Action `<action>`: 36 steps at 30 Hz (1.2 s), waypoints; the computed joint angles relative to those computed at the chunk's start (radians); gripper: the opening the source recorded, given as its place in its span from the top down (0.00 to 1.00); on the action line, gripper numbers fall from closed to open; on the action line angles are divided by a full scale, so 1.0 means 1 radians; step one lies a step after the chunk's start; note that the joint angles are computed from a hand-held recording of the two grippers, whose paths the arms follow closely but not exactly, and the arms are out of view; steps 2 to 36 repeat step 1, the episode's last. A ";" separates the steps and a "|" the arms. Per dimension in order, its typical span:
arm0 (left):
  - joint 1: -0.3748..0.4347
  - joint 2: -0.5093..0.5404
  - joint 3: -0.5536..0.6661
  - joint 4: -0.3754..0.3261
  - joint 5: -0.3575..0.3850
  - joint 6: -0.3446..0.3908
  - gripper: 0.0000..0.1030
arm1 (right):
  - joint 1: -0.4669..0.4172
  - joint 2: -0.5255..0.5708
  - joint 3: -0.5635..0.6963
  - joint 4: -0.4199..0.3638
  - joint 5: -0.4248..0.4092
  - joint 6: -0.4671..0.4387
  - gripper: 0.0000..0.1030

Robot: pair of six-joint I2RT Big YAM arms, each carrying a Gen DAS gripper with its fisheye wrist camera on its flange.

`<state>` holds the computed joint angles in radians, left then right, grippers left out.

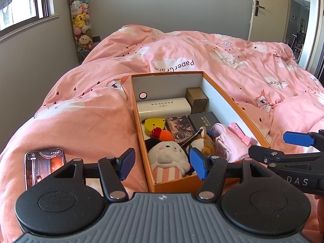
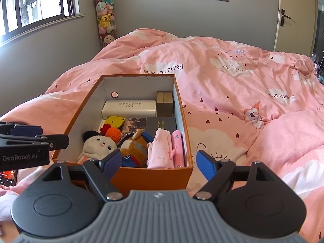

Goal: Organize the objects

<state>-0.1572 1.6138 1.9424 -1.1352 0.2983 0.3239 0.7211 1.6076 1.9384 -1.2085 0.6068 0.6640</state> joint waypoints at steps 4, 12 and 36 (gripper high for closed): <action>0.001 0.000 -0.001 0.001 0.001 0.003 0.29 | 0.000 0.001 0.001 0.000 -0.002 0.001 0.20; 0.001 0.000 -0.001 0.001 0.001 0.003 0.29 | 0.000 0.001 0.001 0.000 -0.002 0.001 0.20; 0.001 0.000 -0.001 0.001 0.001 0.003 0.29 | 0.000 0.001 0.001 0.000 -0.002 0.001 0.20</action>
